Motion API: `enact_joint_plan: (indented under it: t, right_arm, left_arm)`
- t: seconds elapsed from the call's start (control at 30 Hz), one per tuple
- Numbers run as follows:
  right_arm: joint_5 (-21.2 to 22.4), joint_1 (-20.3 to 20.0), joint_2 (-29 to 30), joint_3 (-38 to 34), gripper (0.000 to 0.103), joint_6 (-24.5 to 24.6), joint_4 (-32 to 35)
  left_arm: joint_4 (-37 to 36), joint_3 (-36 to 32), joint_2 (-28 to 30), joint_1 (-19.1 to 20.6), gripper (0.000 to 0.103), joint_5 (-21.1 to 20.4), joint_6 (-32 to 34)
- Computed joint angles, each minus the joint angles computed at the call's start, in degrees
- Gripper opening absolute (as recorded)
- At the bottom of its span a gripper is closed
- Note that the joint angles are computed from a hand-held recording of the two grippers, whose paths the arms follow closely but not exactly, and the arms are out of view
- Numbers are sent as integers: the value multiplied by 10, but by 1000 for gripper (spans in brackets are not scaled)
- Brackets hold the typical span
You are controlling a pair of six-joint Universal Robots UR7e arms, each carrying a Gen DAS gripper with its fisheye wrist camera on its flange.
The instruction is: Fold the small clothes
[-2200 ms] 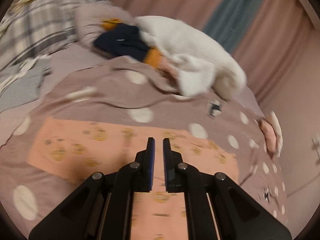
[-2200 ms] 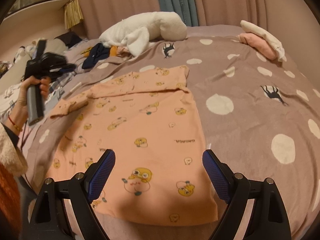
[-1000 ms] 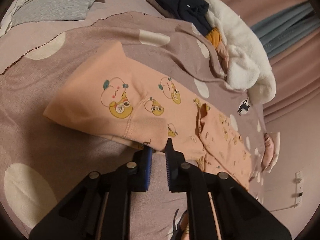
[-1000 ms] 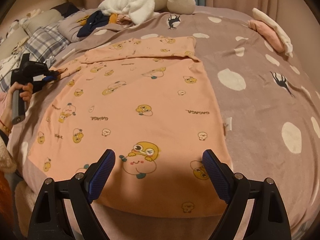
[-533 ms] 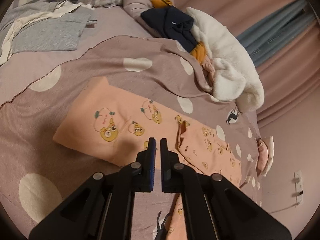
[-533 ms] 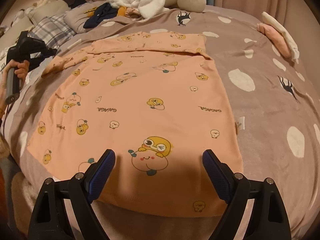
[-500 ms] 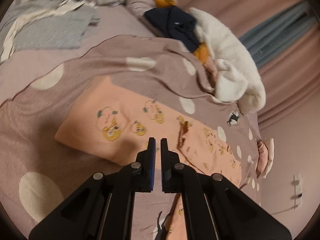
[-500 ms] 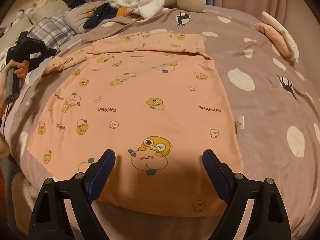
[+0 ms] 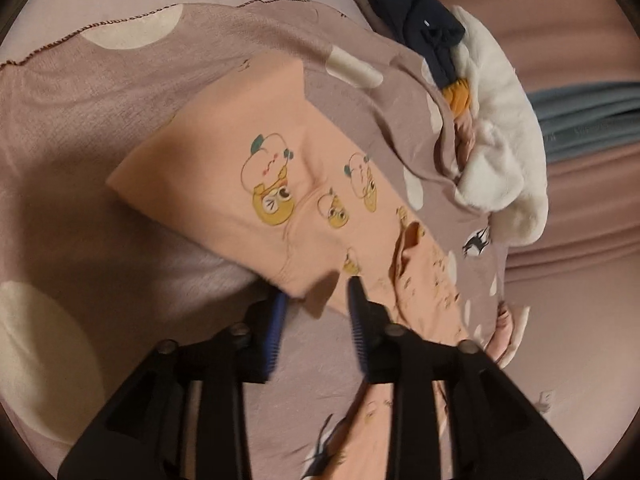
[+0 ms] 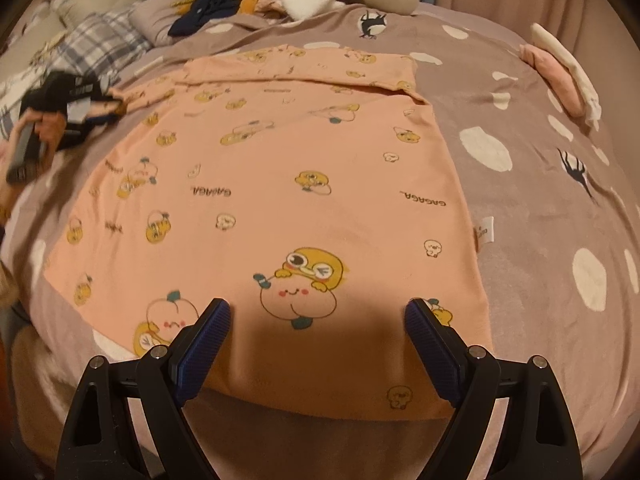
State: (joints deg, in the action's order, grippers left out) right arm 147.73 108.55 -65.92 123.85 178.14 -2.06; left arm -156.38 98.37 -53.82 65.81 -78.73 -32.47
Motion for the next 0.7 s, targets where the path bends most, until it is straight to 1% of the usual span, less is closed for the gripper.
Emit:
enact_joint_plan:
  t: [0.07,0.2,0.27,0.33,0.43,0.47,0.53,0.6,0.67,0.7]
  right_arm:
    - [3,-1,3,-3,89,-3,2]
    - [-11,-9,-1,-3,89,-1,3]
    - [-10,-8,2,-4,89,-2,2]
    - [-9,-8,5,-5,89,-3,-1]
    - [-12,-7,5,-6,89,3,1]
    - [-12,-7,6,-7,89,4,3]
    - [-9,-5,6,-7,89,3,3]
    - [-9,-5,6,-7,89,3,5]
    - [-7,-5,7,-7,89,8,9]
    - [-7,-6,7,-8,89,9,10]
  left_arm:
    - [-9,1,-1,-6,31,17,1]
    - [-47,13,-13,-17,31,27,29]
    - [-45,9,-13,-18,31,33,33]
    - [-25,-6,-6,-15,31,33,30]
    - [-3,-21,8,0,29,15,-4]
    - [-1,-22,9,3,27,9,-14]
    - [-16,-17,10,6,12,-3,-18]
    - [-29,-10,8,1,8,1,-6]
    - [-23,-7,1,-7,9,6,5]
    - [-16,-5,-3,-9,16,4,5]
